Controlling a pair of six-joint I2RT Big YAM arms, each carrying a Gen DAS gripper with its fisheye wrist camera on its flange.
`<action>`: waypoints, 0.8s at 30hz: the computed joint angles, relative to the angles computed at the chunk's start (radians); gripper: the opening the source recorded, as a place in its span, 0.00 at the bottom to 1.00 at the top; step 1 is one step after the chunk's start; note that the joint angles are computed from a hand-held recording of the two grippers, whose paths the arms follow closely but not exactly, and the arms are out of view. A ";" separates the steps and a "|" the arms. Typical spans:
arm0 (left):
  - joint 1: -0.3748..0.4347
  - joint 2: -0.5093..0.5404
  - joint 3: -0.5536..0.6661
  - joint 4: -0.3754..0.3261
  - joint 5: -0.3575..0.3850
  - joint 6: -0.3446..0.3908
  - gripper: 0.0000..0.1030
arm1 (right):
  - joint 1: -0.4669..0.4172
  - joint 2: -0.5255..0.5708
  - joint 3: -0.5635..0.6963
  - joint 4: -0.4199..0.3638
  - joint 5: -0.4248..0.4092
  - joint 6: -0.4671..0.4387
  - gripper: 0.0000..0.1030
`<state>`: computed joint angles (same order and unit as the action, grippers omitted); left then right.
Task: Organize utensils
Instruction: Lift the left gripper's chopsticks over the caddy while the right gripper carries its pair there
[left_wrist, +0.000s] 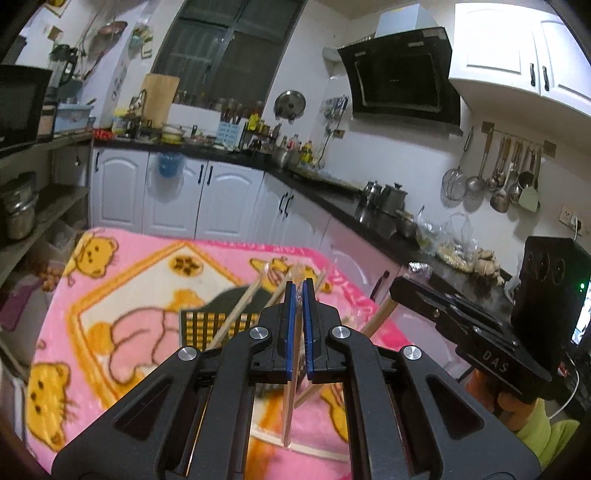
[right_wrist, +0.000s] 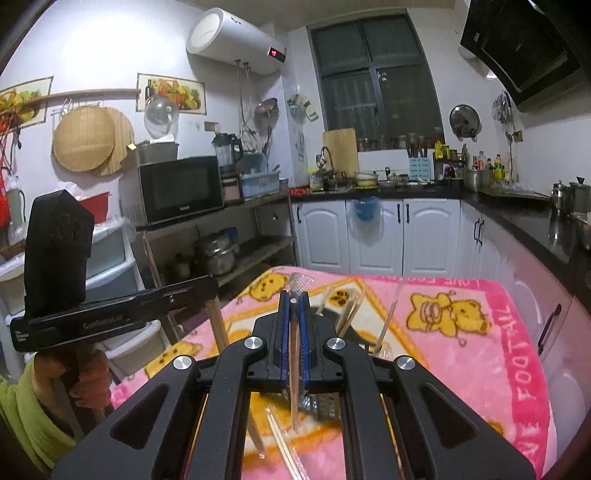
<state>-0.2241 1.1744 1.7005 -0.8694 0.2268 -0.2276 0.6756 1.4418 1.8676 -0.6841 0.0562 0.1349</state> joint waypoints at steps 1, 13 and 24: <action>-0.002 0.004 0.009 0.005 -0.008 0.003 0.02 | -0.001 0.003 0.010 0.000 -0.003 0.001 0.05; -0.027 0.094 0.162 0.030 -0.064 0.023 0.02 | -0.013 0.059 0.136 0.008 0.008 -0.009 0.05; -0.036 0.162 0.242 0.066 -0.141 0.047 0.02 | -0.057 0.096 0.195 0.031 0.009 0.010 0.05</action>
